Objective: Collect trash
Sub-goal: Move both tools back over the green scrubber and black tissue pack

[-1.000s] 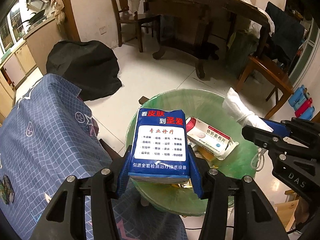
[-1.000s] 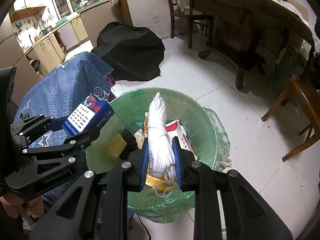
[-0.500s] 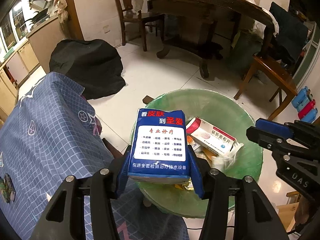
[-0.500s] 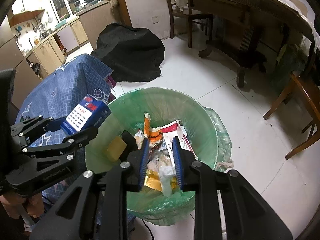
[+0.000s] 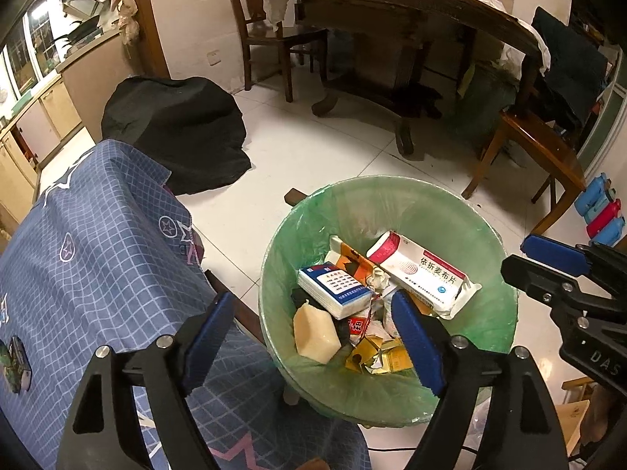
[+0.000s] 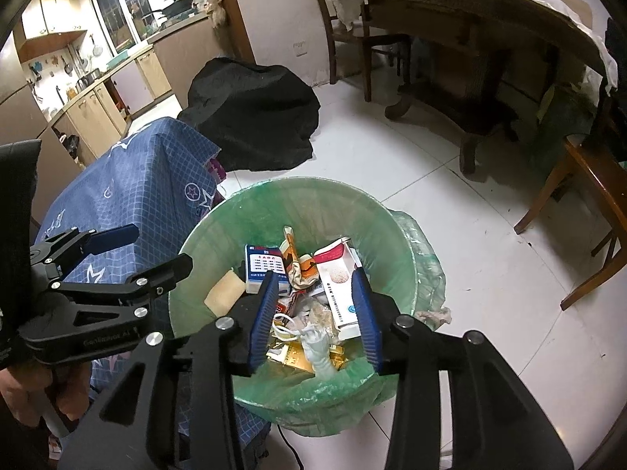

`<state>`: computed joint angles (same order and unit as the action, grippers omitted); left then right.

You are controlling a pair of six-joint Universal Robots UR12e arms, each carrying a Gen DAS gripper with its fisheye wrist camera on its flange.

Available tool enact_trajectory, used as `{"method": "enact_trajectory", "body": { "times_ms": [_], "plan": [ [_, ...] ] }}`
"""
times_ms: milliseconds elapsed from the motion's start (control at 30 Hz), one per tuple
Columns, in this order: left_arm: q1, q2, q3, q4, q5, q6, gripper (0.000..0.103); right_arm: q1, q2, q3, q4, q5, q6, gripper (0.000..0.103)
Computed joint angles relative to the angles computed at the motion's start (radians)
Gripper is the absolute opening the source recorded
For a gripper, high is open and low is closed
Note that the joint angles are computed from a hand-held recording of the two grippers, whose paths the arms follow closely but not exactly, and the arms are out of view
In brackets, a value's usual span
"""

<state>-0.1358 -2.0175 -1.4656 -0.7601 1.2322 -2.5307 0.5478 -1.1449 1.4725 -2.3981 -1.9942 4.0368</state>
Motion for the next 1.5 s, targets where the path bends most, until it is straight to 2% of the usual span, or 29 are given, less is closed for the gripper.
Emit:
{"method": "enact_trajectory", "body": {
  "times_ms": [300, 533, 633, 733, 833, 967, 1033, 1167, 1300, 1367, 1500],
  "plan": [
    [0.027, 0.035, -0.029, 0.007, -0.021, -0.006, 0.088, 0.034, 0.006, -0.022, -0.054, -0.066, -0.017, 0.061],
    [0.077, 0.076, -0.07, 0.028, -0.074, 0.004, 0.098, 0.076, 0.038, -0.062, -0.134, -0.121, -0.069, 0.076],
    [0.107, 0.093, -0.097, 0.046, -0.095, 0.015, 0.098, 0.096, 0.059, -0.085, -0.166, -0.142, -0.098, 0.081],
    [0.156, 0.109, -0.133, 0.072, -0.152, 0.023, 0.098, 0.116, 0.088, -0.114, -0.199, -0.153, -0.132, 0.085],
    [0.199, 0.114, -0.155, 0.083, -0.197, 0.032, 0.098, 0.128, 0.115, -0.141, -0.22, -0.138, -0.155, 0.085],
    [0.269, 0.116, -0.173, 0.111, -0.24, -0.008, 0.098, 0.141, 0.147, -0.176, -0.248, -0.103, -0.177, 0.086],
    [0.302, 0.109, -0.171, 0.145, -0.227, -0.071, 0.098, 0.146, 0.161, -0.192, -0.258, -0.083, -0.192, 0.086],
    [0.376, 0.076, -0.137, 0.233, -0.161, -0.247, 0.098, 0.154, 0.183, -0.218, -0.255, -0.053, -0.21, 0.086],
    [0.43, 0.012, -0.044, 0.246, -0.066, -0.434, 0.098, 0.153, 0.201, -0.237, -0.233, -0.017, -0.206, 0.087],
    [0.439, -0.025, 0.014, 0.226, -0.015, -0.473, 0.098, 0.155, 0.211, -0.25, -0.225, -0.007, -0.206, 0.087],
    [0.423, -0.089, 0.106, 0.184, 0.082, -0.471, 0.098, 0.159, 0.227, -0.273, -0.211, 0.007, -0.22, 0.086]
  ]
}}
